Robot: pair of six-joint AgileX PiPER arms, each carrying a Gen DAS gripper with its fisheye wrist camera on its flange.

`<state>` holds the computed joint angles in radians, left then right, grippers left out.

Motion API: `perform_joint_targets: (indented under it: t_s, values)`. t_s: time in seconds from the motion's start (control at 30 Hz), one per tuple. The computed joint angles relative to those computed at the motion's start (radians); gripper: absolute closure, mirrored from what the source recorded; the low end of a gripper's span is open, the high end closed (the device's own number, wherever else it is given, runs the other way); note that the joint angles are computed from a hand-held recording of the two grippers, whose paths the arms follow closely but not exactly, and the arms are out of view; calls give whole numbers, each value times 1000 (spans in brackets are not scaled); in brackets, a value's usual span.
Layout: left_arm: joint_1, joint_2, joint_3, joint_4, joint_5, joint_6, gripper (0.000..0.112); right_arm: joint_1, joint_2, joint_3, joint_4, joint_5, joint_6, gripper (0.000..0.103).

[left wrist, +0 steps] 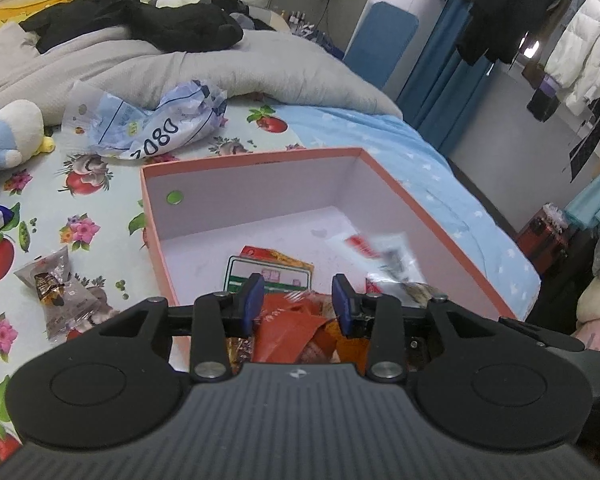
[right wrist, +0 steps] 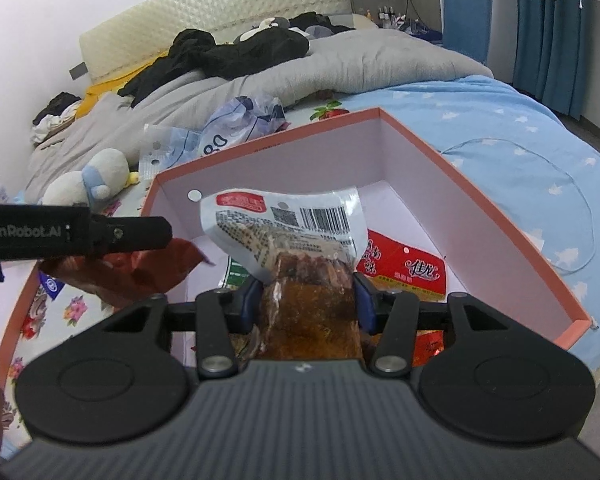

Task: Organize snacks
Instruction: 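Open both grippers to drop the snacks into the pink box, then raise both grippers out of the box toward the snack pile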

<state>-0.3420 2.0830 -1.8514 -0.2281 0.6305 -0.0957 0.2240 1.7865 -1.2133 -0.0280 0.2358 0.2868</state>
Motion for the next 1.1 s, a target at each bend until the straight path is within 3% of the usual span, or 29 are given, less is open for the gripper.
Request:
perform_joint_targets:
  t_s: [0.13,0.47,0.73,1.1]
  values:
    - [-7,-63,68,48,-35,-32,52,10,-30,26,-2,5,9,38]
    - [-21,-329,358,104,-135,-79,52,83,-211,168,-182,-32,206,37]
    - [-40,-574,607,202,-190,-184,52,200,-353,271,-492,-14,548,37]
    - [-86,-859,893,466,-191,-501,52,351,-477,381,-742,5,801,37]
